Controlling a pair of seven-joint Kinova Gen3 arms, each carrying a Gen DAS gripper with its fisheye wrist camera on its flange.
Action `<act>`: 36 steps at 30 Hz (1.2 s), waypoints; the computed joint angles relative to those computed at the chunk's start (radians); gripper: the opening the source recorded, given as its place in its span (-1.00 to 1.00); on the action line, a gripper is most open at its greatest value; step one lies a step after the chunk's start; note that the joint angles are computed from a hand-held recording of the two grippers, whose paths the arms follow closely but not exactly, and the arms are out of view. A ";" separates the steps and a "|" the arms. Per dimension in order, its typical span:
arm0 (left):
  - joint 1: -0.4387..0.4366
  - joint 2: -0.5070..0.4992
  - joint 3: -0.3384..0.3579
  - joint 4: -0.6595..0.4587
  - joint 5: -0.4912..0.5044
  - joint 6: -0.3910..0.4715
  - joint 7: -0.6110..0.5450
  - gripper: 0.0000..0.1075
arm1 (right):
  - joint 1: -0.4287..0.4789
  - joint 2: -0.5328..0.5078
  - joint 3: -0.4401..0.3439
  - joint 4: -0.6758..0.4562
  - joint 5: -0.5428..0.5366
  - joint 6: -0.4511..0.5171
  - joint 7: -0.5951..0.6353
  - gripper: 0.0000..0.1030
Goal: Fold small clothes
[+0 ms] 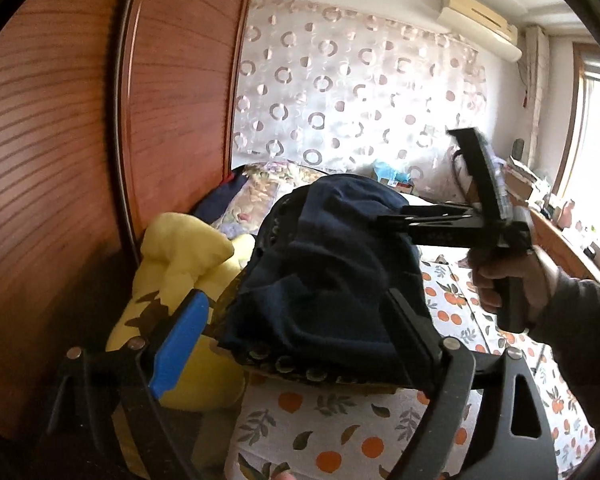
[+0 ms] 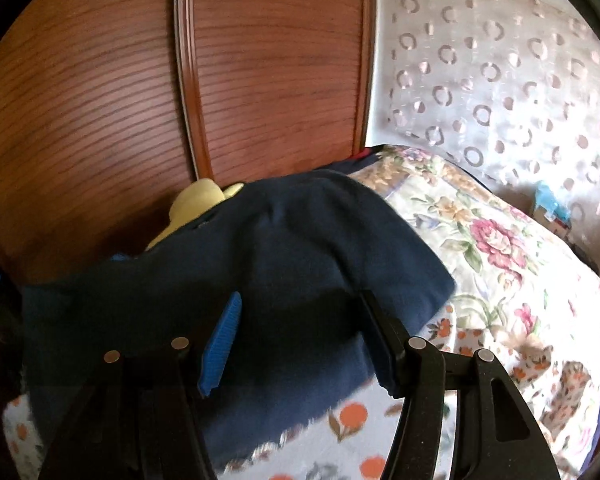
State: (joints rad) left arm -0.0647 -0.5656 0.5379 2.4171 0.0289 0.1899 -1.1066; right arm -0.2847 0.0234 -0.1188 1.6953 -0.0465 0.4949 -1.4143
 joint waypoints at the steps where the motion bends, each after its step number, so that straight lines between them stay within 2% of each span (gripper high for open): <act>1: -0.008 -0.007 0.015 -0.006 -0.001 0.010 0.003 0.64 | -0.017 -0.025 0.006 0.033 0.019 -0.020 -0.028 0.19; 3: -0.006 -0.021 0.035 -0.013 -0.002 0.017 0.006 0.64 | -0.007 -0.112 -0.031 0.125 0.091 -0.056 -0.109 0.19; 4: -0.001 -0.025 0.045 -0.017 -0.002 0.021 0.006 0.64 | 0.013 -0.158 -0.078 0.172 0.110 -0.049 -0.150 0.19; 7: -0.007 -0.048 0.095 -0.030 0.001 0.034 0.016 0.64 | 0.115 -0.297 -0.195 0.278 0.160 -0.050 -0.271 0.19; 10: -0.002 -0.060 0.137 -0.043 0.013 0.045 0.028 0.64 | 0.128 -0.436 -0.234 0.361 0.196 -0.016 -0.391 0.20; 14: -0.010 -0.074 0.212 -0.063 0.026 0.057 0.047 0.64 | 0.126 -0.621 -0.261 0.443 0.204 0.067 -0.498 0.42; 17: -0.022 -0.085 0.273 -0.080 0.036 0.068 0.059 0.64 | 0.216 -0.759 -0.310 0.470 0.105 0.148 -0.466 0.62; 21: -0.032 -0.094 0.357 -0.103 0.059 0.077 0.074 0.64 | 0.290 -0.943 -0.308 0.493 -0.014 0.259 -0.409 0.67; 23: -0.037 -0.101 0.392 -0.122 0.071 0.093 0.080 0.64 | 0.369 -1.022 -0.314 0.492 -0.081 0.315 -0.363 0.67; 27: -0.055 -0.141 0.448 -0.172 0.091 0.147 0.089 0.64 | 0.469 -1.158 -0.310 0.464 -0.159 0.431 -0.343 0.67; 31: -0.023 -0.155 0.443 -0.215 0.122 0.177 0.082 0.64 | 0.585 -1.292 -0.256 0.414 -0.255 0.556 -0.288 0.67; 36: -0.026 -0.201 0.440 -0.287 0.132 0.242 0.071 0.64 | 0.660 -1.394 -0.219 0.347 -0.289 0.676 -0.298 0.67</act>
